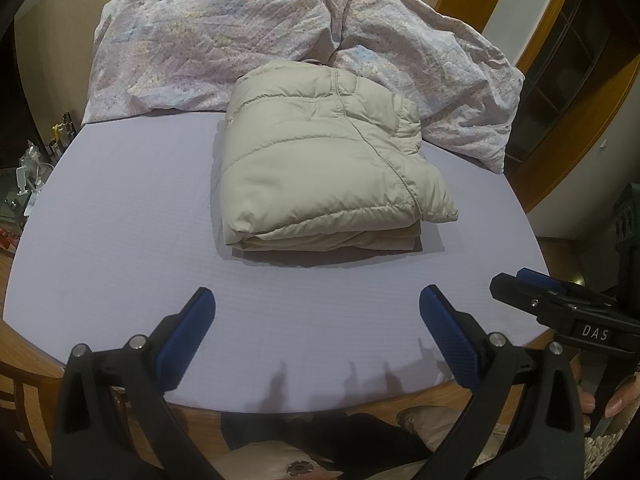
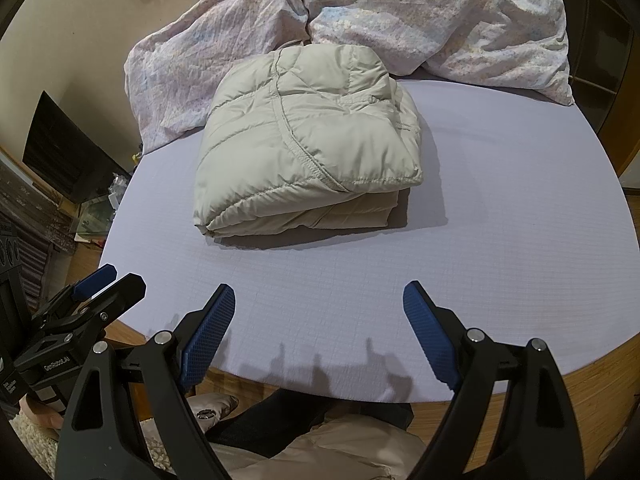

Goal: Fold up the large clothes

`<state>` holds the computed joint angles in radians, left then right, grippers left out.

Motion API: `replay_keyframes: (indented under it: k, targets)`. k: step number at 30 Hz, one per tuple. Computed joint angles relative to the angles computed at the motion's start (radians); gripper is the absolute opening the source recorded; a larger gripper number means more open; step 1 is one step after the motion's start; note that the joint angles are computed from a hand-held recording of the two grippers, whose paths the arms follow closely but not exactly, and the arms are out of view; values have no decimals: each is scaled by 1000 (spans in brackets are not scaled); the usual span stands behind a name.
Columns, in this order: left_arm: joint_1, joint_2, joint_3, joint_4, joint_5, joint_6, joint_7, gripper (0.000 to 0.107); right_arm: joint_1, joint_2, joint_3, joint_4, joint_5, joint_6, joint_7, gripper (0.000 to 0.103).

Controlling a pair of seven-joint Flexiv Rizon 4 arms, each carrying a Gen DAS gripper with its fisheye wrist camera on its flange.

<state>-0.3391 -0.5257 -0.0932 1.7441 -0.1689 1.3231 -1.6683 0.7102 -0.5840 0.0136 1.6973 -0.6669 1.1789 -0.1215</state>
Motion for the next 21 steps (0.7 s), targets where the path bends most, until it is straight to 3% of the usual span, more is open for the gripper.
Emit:
replay_keyframes:
  k: [21]
  targets:
    - [5,-2,0,-6,4,-8,0,101,1,-4,-2,-5,8,0,-5,88]
